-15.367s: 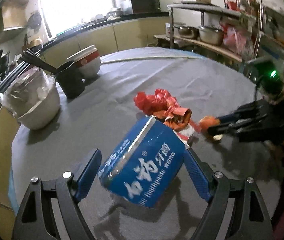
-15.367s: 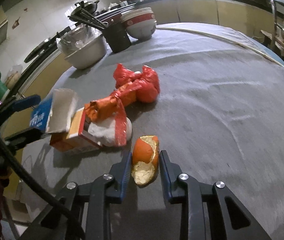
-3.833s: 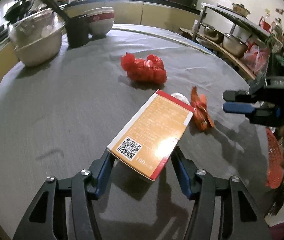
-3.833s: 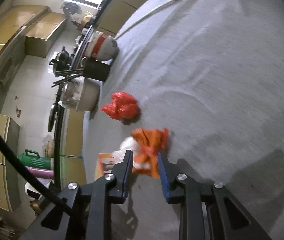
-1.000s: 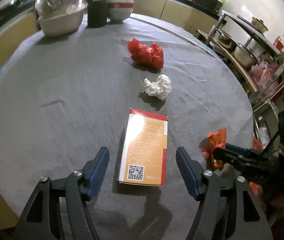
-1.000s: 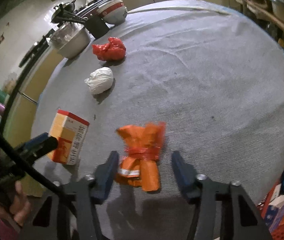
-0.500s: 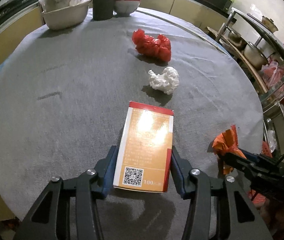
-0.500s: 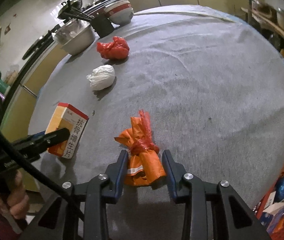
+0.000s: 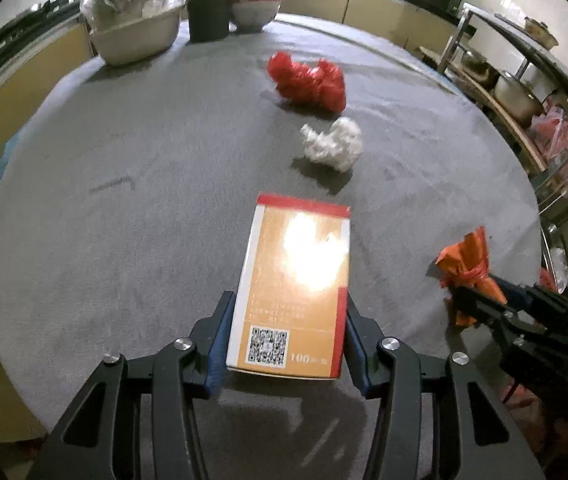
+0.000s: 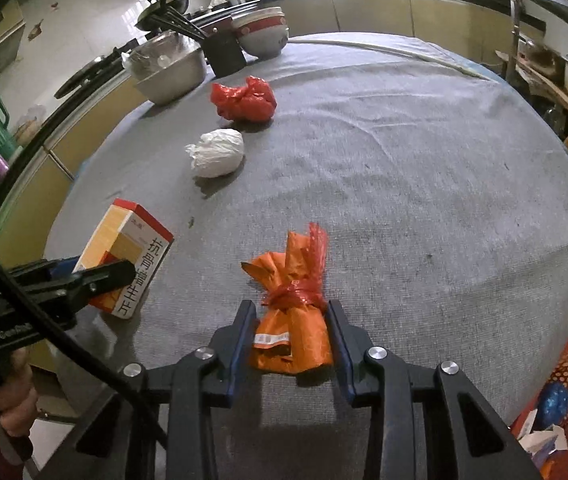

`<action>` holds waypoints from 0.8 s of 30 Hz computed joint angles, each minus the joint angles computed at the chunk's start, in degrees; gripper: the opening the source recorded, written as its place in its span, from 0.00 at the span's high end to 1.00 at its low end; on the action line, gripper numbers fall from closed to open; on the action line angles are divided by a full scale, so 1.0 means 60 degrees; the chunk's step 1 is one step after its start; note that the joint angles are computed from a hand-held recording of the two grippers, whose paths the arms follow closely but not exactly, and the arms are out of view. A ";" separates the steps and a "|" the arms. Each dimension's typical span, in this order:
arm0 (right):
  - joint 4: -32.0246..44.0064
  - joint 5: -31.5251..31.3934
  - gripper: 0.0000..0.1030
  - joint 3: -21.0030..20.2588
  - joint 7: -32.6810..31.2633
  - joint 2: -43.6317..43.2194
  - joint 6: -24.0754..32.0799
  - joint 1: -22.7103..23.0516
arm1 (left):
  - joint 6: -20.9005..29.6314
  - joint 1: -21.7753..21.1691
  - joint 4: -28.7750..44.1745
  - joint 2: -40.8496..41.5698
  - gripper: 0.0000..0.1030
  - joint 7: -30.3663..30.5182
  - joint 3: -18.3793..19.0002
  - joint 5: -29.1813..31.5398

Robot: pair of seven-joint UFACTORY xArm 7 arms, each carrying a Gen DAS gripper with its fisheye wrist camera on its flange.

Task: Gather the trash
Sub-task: 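Lift the medicine box and orange bag with both tools and carry toward the red basket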

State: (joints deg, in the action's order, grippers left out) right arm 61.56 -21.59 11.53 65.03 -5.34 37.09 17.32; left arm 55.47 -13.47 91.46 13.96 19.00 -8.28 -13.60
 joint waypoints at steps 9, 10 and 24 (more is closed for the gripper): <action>0.0304 -0.0416 0.60 0.0058 0.0113 0.0186 0.0572 0.0127 | 0.0171 0.0176 0.0039 0.0084 0.50 0.0438 -0.0040 -0.0438; 0.0302 -0.0321 0.58 0.0027 0.0204 0.0192 0.0514 0.0128 | 0.0257 0.0196 0.0121 0.0133 0.50 0.0487 -0.0042 -0.0484; 0.0926 -0.0950 0.31 -0.0084 0.1075 0.0737 0.0810 0.0488 | 0.0960 0.0203 0.0925 0.0571 0.50 0.1292 -0.0044 -0.0252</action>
